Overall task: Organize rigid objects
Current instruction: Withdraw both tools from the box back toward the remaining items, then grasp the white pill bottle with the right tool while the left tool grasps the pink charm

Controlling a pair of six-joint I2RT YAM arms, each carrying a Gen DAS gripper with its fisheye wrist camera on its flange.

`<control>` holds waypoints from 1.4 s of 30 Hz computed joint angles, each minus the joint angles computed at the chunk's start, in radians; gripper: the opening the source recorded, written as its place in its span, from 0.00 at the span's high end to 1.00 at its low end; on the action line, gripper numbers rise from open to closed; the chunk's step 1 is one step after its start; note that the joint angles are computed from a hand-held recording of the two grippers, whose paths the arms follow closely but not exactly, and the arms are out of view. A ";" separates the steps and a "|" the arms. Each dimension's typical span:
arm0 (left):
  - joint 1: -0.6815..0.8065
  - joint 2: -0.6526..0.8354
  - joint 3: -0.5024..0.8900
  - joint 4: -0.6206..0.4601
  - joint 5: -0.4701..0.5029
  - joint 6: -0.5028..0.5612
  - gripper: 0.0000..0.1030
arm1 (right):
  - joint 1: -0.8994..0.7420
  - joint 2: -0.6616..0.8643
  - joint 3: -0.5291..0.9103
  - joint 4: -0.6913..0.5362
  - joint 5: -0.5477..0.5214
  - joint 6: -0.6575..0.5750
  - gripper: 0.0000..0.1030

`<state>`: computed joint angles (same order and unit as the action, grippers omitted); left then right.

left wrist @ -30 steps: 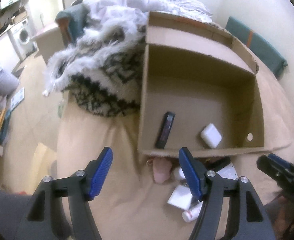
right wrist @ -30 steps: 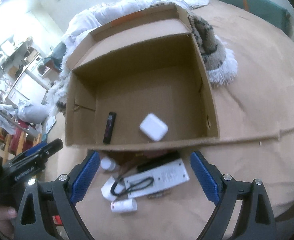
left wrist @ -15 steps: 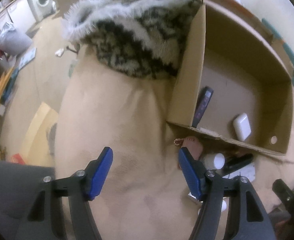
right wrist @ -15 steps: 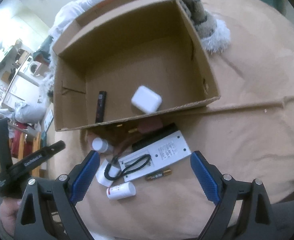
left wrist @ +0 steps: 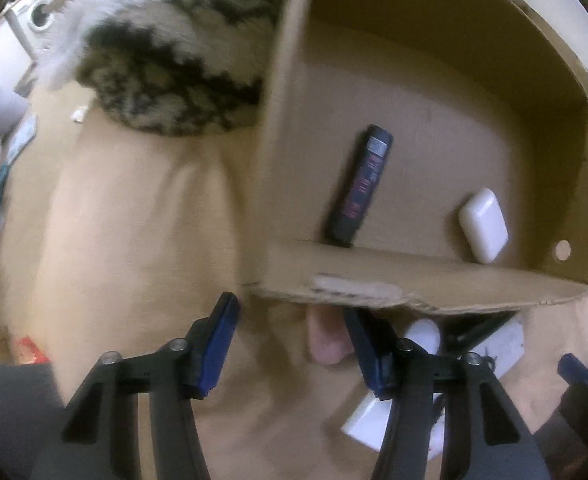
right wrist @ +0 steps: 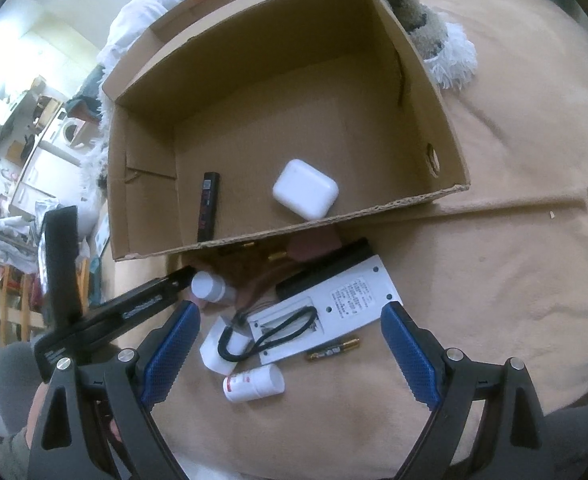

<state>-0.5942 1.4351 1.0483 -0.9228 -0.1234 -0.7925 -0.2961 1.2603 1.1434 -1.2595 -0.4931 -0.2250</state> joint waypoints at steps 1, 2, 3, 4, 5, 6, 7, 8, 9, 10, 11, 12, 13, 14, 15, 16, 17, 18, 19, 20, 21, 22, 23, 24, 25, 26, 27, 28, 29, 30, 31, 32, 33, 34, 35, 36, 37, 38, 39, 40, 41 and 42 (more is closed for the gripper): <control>-0.004 0.008 0.002 0.006 0.007 0.002 0.50 | -0.001 0.003 0.000 0.000 0.000 0.001 0.05; -0.011 0.019 0.006 0.010 0.011 0.003 0.50 | -0.003 0.007 -0.001 0.000 -0.001 0.001 0.05; -0.018 0.033 0.012 0.014 0.015 0.008 0.50 | -0.003 0.011 0.000 0.000 -0.001 0.003 0.05; -0.022 0.045 0.016 0.018 0.016 0.013 0.50 | -0.003 0.014 0.000 0.000 -0.003 0.005 0.05; -0.025 0.055 0.020 0.021 0.014 0.014 0.50 | -0.001 0.016 0.000 0.000 -0.004 0.007 0.05; -0.023 0.063 0.020 0.031 0.016 0.016 0.50 | 0.003 0.018 0.000 0.001 -0.004 0.009 0.05; -0.021 0.069 0.020 0.038 0.021 0.017 0.50 | 0.006 0.018 -0.001 0.002 -0.002 0.010 0.05; -0.014 0.078 0.021 0.047 0.029 0.021 0.50 | 0.012 0.017 -0.003 0.004 0.002 0.013 0.05; -0.010 0.085 0.021 0.053 0.036 0.024 0.50 | 0.015 0.017 -0.005 0.005 0.005 0.014 0.05; -0.009 0.096 0.023 0.055 0.039 0.029 0.51 | 0.019 0.017 -0.007 0.006 0.008 0.014 0.05; -0.011 0.108 0.028 0.053 0.038 0.033 0.58 | 0.023 0.017 -0.009 0.008 0.013 0.015 0.05; -0.017 0.127 0.042 0.036 0.026 0.040 0.64 | 0.025 0.016 -0.013 0.009 0.016 0.015 0.05; -0.027 0.121 0.036 0.025 0.012 0.040 0.74 | 0.027 0.016 -0.014 0.008 0.020 0.014 0.05; -0.029 0.118 0.036 0.026 0.012 0.042 0.74 | 0.031 0.017 -0.016 0.009 0.023 0.015 0.05; -0.026 0.113 0.035 0.026 0.020 0.041 0.74 | 0.033 0.018 -0.017 0.009 0.025 0.015 0.05; -0.023 0.107 0.032 0.028 0.026 0.039 0.75 | 0.034 0.018 -0.019 0.009 0.024 0.013 0.05; -0.020 0.097 0.028 0.026 0.027 0.037 0.76 | 0.035 0.017 -0.022 0.008 0.020 0.012 0.05; -0.019 0.086 0.027 0.019 0.024 0.028 0.80 | 0.035 0.020 -0.021 0.002 0.012 0.008 0.05; -0.016 0.074 0.025 0.008 0.020 0.025 0.80 | 0.032 0.022 -0.023 -0.003 0.002 0.002 0.05; -0.019 0.063 0.026 -0.005 0.006 0.017 0.80 | 0.030 0.025 -0.024 -0.010 -0.007 -0.006 0.05; -0.019 0.048 0.024 -0.024 -0.017 0.018 0.80 | 0.029 0.027 -0.027 -0.018 -0.015 -0.016 0.05; -0.023 0.030 0.021 -0.043 -0.038 0.015 0.80 | 0.029 0.028 -0.030 -0.029 -0.022 -0.025 0.05; -0.031 0.014 0.022 -0.060 -0.049 0.004 0.80 | 0.032 0.028 -0.034 -0.038 -0.024 -0.035 0.05; -0.034 -0.003 0.025 -0.080 -0.053 -0.008 0.80 | 0.038 0.025 -0.041 -0.046 -0.024 -0.047 0.05; -0.034 -0.023 0.029 -0.103 -0.052 -0.010 0.80 | 0.046 0.020 -0.046 -0.054 -0.024 -0.055 0.06; -0.041 -0.048 0.036 -0.129 -0.063 -0.020 0.80 | 0.054 0.011 -0.053 -0.062 -0.026 -0.065 0.06; -0.058 -0.069 0.050 -0.158 -0.079 -0.035 0.80 | 0.063 0.002 -0.059 -0.070 -0.028 -0.075 0.06; -0.060 -0.095 0.056 -0.182 -0.089 -0.033 0.80 | 0.074 -0.005 -0.066 -0.077 -0.030 -0.086 0.06; -0.072 -0.121 0.068 -0.207 -0.101 -0.035 0.80 | 0.084 -0.010 -0.073 -0.090 -0.032 -0.099 0.06; -0.064 -0.136 0.085 -0.229 -0.107 -0.022 0.80 | 0.098 -0.012 -0.081 -0.098 -0.029 -0.106 0.06; -0.073 -0.155 0.099 -0.256 -0.127 -0.024 0.80 | 0.114 -0.012 -0.088 -0.100 -0.021 -0.107 0.06; -0.088 -0.175 0.108 -0.286 -0.155 -0.031 0.80 | 0.136 -0.018 -0.101 -0.096 -0.004 -0.102 0.06; -0.109 -0.199 0.113 -0.317 -0.185 -0.043 0.80 | 0.163 -0.026 -0.117 -0.088 0.017 -0.092 0.06; -0.098 -0.218 0.125 -0.340 -0.195 -0.028 0.80 | 0.189 -0.033 -0.131 -0.078 0.034 -0.080 0.06; -0.138 -0.226 0.138 -0.370 -0.199 -0.063 0.80 | 0.223 -0.040 -0.147 -0.066 0.052 -0.066 0.06; -0.146 -0.241 0.135 -0.383 -0.192 -0.076 0.80 | 0.259 -0.050 -0.162 -0.051 0.075 -0.052 0.07; -0.145 -0.257 0.121 -0.383 -0.181 -0.084 0.80 | 0.297 -0.068 -0.179 -0.035 0.108 -0.041 0.07; -0.127 -0.272 0.114 -0.387 -0.169 -0.074 0.80 | 0.352 -0.091 -0.195 -0.011 0.153 -0.022 0.07; -0.131 -0.276 0.110 -0.392 -0.164 -0.091 0.80 | 0.400 -0.099 -0.205 0.007 0.180 -0.007 0.08; -0.123 -0.285 0.099 -0.389 -0.157 -0.092 0.80 | 0.435 -0.106 -0.214 0.017 0.191 0.005 0.09; -0.077 -0.286 0.092 -0.370 -0.135 -0.054 0.80 | 0.466 -0.112 -0.223 0.030 0.201 0.019 0.11; -0.079 -0.282 0.093 -0.365 -0.125 -0.058 0.80 | 0.496 -0.117 -0.232 0.043 0.214 0.033 0.12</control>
<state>-0.6733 1.1528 1.1412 -1.2880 -0.2489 -0.8504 0.1999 1.1436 0.9111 -1.2162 -0.2793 -0.1921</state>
